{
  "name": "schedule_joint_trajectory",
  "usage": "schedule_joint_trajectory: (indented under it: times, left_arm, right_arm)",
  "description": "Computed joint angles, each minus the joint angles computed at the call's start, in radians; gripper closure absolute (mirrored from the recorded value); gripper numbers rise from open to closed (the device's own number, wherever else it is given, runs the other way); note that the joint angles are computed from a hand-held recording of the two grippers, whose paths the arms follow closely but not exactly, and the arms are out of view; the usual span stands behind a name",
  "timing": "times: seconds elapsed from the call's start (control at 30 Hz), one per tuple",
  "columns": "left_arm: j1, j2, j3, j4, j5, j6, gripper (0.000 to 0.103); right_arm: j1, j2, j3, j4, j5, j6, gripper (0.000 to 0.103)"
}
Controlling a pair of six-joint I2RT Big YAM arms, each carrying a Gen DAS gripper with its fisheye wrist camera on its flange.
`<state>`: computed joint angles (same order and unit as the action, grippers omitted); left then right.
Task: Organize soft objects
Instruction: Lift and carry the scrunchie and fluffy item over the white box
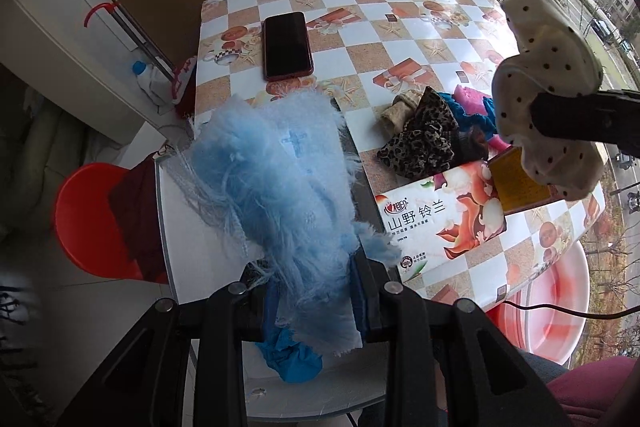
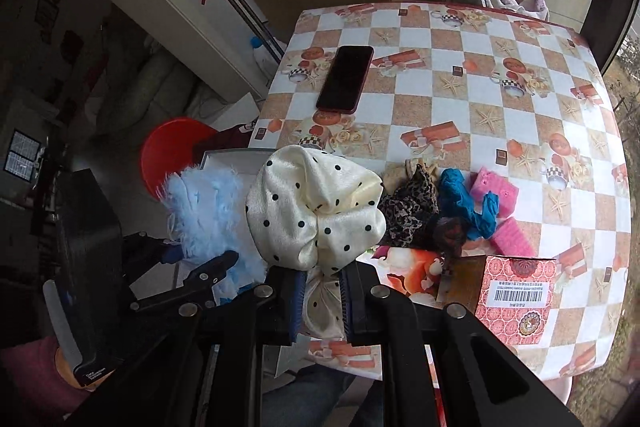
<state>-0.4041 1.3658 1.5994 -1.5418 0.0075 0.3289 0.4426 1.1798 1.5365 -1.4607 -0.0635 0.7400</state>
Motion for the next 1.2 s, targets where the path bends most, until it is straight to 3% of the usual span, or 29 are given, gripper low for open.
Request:
schedule_joint_trajectory:
  times: [0.47,1.2]
  left_arm:
    - [0.061,-0.029,-0.063,-0.003,0.014,-0.004,0.07]
    - [0.152,-0.044,-0.119,-0.002,0.017,-0.036,0.07]
  right_arm:
    - [0.091,0.096,0.045,0.001,-0.03,-0.045,0.087]
    - [0.128,0.199,0.082,-0.008,-0.116,-0.086,0.086]
